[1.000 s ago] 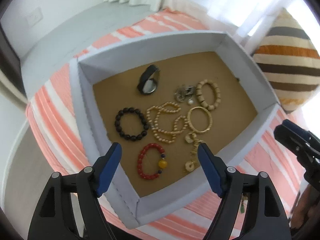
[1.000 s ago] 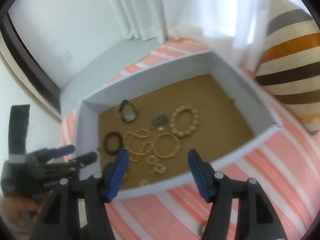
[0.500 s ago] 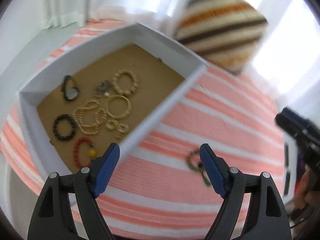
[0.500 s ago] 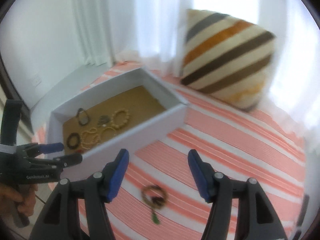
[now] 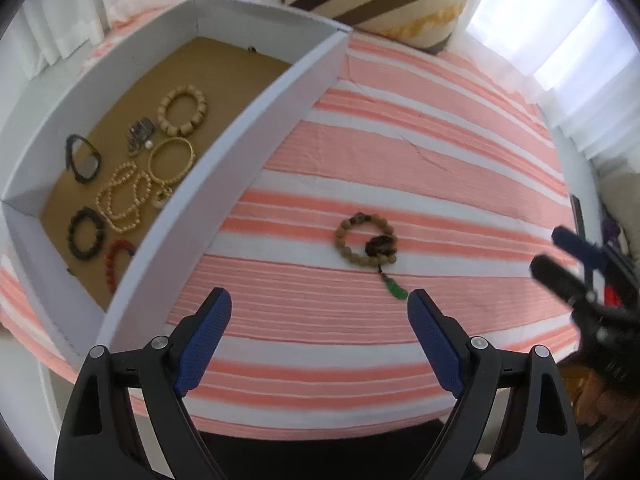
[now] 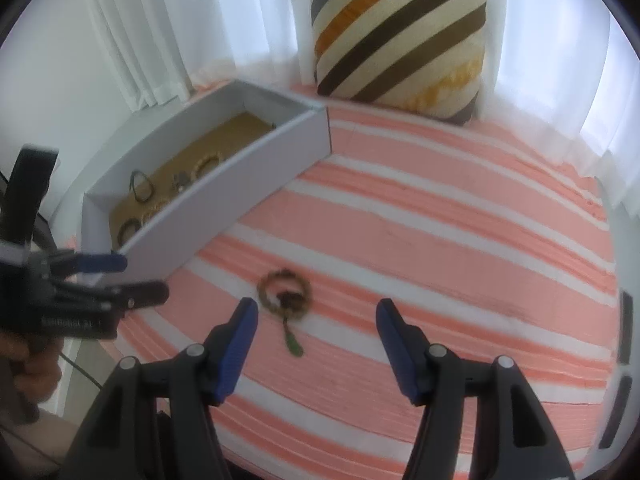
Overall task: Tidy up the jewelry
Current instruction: 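Withdraw both tools back over the wooden mala bracelet, then grasp the mala's green pendant with the right tool while the left tool grasps its beads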
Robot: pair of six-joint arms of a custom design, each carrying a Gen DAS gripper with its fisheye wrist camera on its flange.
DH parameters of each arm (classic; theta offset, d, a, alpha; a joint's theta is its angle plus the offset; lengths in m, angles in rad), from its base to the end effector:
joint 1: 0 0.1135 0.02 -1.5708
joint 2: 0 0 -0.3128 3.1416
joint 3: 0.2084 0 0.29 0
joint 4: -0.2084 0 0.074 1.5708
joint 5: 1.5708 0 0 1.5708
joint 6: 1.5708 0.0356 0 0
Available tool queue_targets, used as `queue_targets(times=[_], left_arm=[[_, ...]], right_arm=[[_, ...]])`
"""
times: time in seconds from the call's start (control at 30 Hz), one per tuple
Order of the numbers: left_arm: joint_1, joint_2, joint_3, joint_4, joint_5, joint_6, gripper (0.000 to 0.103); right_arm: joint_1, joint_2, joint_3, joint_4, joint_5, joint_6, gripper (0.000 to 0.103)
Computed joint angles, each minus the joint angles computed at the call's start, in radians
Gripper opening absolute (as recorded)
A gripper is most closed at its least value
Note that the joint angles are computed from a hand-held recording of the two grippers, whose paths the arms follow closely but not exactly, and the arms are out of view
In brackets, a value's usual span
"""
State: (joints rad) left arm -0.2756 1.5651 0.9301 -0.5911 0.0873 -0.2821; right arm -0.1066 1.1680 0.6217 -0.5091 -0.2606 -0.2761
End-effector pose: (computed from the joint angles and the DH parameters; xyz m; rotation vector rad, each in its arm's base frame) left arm 0.3063 -0.0899 0.2033 0.0123 2.8232 -0.2538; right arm 0.2241 -0.0148 0.2108 -0.3073 2.5644 0.2027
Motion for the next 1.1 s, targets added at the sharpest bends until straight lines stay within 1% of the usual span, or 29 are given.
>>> queue_targets(times=[0.2, 0.37, 0.5, 0.57, 0.6, 0.63, 0.67, 0.77, 0.9, 1.0, 1.07, 1.1], left_arm=[[-0.036, 0.059, 0.000, 0.044, -0.044, 0.000, 0.090], [-0.023, 0.132, 0.010, 0.080, -0.025, 0.013, 0.090], [-0.011, 0.179, 0.017, 0.098, -0.018, 0.033, 0.090], [-0.005, 0.185, 0.008, 0.107, -0.017, 0.037, 0.090], [-0.001, 0.185, -0.001, 0.116, -0.016, 0.033, 0.090], [0.004, 0.185, -0.010, 0.122, -0.011, 0.029, 0.090], [0.009, 0.185, -0.019, 0.127, -0.007, 0.024, 0.090], [0.023, 0.183, -0.043, 0.136, 0.005, 0.013, 0.090], [0.037, 0.179, -0.066, 0.145, 0.013, 0.013, 0.090], [0.043, 0.173, -0.073, 0.148, 0.013, 0.022, 0.090], [0.044, 0.167, -0.077, 0.148, 0.008, 0.028, 0.090], [0.047, 0.164, -0.079, 0.146, 0.007, 0.032, 0.090]], right_arm=[[0.025, 0.085, -0.059, 0.086, 0.003, -0.002, 0.063], [0.062, 0.168, -0.071, 0.163, 0.014, 0.033, 0.063], [0.082, 0.274, -0.061, 0.244, 0.008, 0.062, 0.062], [0.093, 0.319, -0.042, 0.265, -0.008, 0.062, 0.058], [0.110, 0.362, -0.023, 0.283, -0.020, 0.063, 0.049], [0.124, 0.394, -0.005, 0.287, -0.025, 0.061, 0.038], [0.141, 0.434, 0.017, 0.292, -0.029, 0.058, 0.035], [0.183, 0.518, 0.056, 0.319, -0.023, 0.051, 0.033], [0.230, 0.657, 0.114, 0.347, 0.036, 0.043, 0.033], [0.244, 0.682, 0.108, 0.396, 0.060, 0.037, 0.032], [0.258, 0.682, 0.112, 0.396, 0.090, 0.037, 0.017], [0.256, 0.682, 0.117, 0.389, 0.089, 0.041, 0.012]])
